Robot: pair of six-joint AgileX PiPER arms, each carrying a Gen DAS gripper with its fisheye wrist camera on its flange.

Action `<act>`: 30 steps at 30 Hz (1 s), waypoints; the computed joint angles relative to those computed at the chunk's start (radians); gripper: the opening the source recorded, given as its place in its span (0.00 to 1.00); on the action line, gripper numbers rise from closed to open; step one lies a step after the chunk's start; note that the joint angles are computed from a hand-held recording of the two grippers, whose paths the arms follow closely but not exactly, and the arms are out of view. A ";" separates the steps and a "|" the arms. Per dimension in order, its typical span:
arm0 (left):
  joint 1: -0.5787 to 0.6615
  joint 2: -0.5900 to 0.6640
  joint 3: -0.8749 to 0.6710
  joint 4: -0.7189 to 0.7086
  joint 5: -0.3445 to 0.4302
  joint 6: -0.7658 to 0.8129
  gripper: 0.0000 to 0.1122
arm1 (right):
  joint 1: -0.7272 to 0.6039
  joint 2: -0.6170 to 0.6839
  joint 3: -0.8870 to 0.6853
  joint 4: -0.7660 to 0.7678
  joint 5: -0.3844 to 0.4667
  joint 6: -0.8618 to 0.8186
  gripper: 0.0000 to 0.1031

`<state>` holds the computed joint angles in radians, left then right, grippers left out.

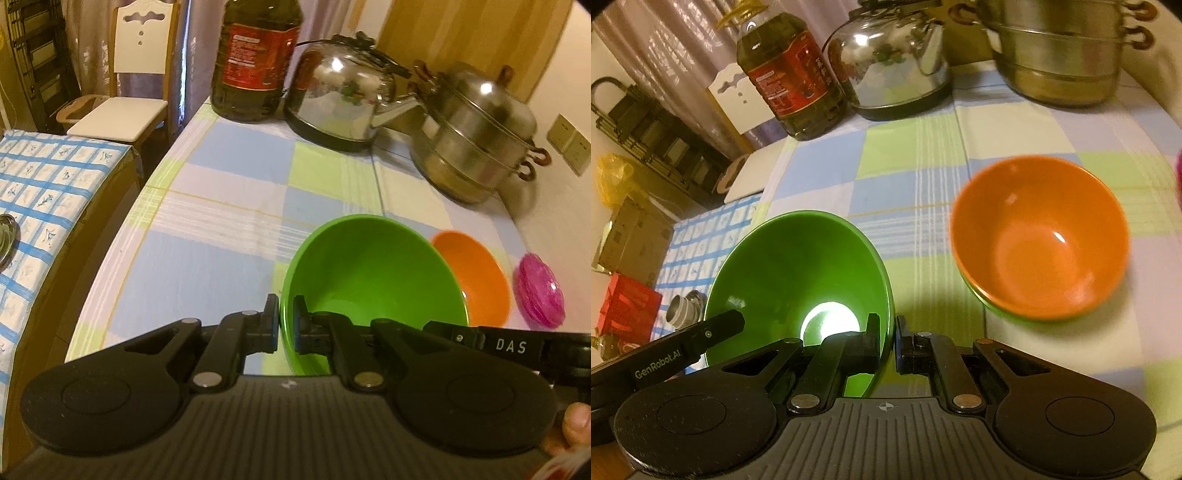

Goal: Organize plates and bowls
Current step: 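Lift the green bowl with both grippers and carry it over the orange bowl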

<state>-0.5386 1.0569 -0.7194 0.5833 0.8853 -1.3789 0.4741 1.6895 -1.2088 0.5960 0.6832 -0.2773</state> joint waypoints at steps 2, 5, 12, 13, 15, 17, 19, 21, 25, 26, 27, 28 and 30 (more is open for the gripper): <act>-0.090 0.005 -0.013 0.027 0.052 -0.071 0.05 | -0.025 -0.045 0.049 0.016 0.001 -0.019 0.07; -0.219 0.027 -0.037 0.061 0.111 -0.180 0.05 | -0.068 -0.109 0.113 0.029 0.005 -0.051 0.07; -0.424 0.131 -0.118 0.096 0.176 -0.339 0.05 | -0.200 -0.228 0.218 0.042 0.053 -0.139 0.07; -0.441 0.145 -0.128 0.098 0.179 -0.353 0.05 | -0.215 -0.236 0.227 0.044 0.057 -0.153 0.07; -0.471 0.180 -0.154 0.100 0.179 -0.376 0.05 | -0.251 -0.257 0.248 0.050 0.068 -0.182 0.07; -0.492 0.209 -0.176 0.102 0.180 -0.389 0.05 | -0.297 -0.270 0.265 0.067 0.084 -0.221 0.07; -0.507 0.241 -0.201 0.101 0.175 -0.390 0.05 | -0.339 -0.277 0.276 0.078 0.099 -0.251 0.07; -0.514 0.267 -0.222 0.097 0.162 -0.382 0.05 | -0.376 -0.283 0.282 0.084 0.111 -0.269 0.07; -0.520 0.316 -0.262 0.091 0.138 -0.367 0.05 | -0.452 -0.296 0.289 0.094 0.142 -0.314 0.07; -0.518 0.321 -0.267 0.091 0.134 -0.363 0.05 | -0.464 -0.297 0.289 0.095 0.146 -0.320 0.07; -0.518 0.330 -0.276 0.090 0.131 -0.358 0.05 | -0.477 -0.296 0.287 0.098 0.153 -0.329 0.07; -0.520 0.336 -0.283 0.090 0.131 -0.357 0.05 | -0.489 -0.294 0.285 0.100 0.159 -0.336 0.07; -0.516 0.344 -0.294 0.086 0.124 -0.350 0.05 | -0.502 -0.292 0.278 0.100 0.167 -0.339 0.07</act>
